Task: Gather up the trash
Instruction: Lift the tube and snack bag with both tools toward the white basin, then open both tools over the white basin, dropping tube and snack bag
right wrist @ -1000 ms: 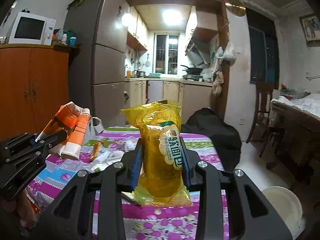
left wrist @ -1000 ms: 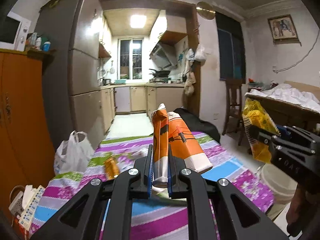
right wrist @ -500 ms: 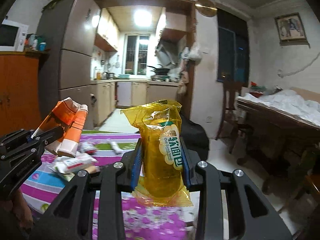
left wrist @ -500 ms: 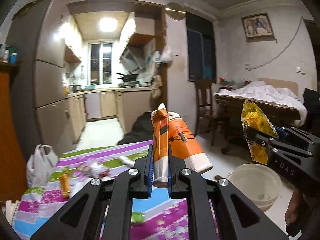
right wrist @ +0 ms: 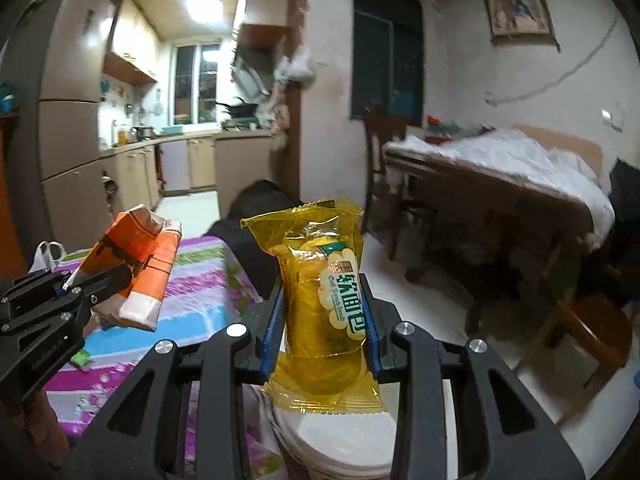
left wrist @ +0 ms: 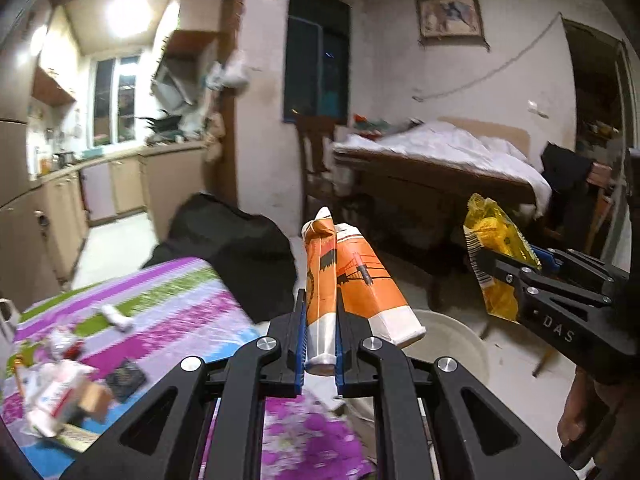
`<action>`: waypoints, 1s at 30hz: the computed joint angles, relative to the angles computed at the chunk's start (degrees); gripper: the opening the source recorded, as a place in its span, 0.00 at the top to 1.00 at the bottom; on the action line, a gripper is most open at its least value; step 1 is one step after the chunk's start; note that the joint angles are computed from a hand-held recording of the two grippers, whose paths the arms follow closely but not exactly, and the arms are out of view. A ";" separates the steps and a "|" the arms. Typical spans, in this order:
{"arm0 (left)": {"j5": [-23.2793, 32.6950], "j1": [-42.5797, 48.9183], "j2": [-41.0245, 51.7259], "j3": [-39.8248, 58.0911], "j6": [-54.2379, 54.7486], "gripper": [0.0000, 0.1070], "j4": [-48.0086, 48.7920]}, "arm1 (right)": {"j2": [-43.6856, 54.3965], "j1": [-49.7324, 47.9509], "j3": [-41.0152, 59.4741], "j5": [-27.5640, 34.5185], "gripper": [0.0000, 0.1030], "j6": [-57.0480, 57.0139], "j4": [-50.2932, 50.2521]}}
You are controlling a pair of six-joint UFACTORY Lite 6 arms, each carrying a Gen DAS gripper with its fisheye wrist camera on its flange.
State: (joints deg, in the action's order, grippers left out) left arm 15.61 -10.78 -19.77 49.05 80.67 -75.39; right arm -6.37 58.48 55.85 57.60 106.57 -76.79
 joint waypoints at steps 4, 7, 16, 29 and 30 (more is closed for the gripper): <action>-1.39 -5.05 11.08 5.34 1.68 0.89 -2.99 | -2.24 -7.76 -3.72 -7.94 0.69 -3.59 3.89; -0.60 -7.27 20.04 10.63 -2.14 0.89 -0.14 | -2.24 -13.98 -4.15 -14.81 0.69 -8.49 9.13; 8.11 -8.64 50.32 36.49 -26.66 0.89 24.15 | 5.81 -33.59 -4.49 -34.39 0.69 -38.55 37.53; 17.47 -11.23 75.38 61.29 -44.12 0.89 40.49 | 13.54 -43.46 -6.48 -43.20 0.68 -66.22 61.52; 17.24 -11.00 75.24 60.68 -43.35 0.89 39.90 | 13.70 -43.86 -6.61 -43.55 0.68 -67.24 62.37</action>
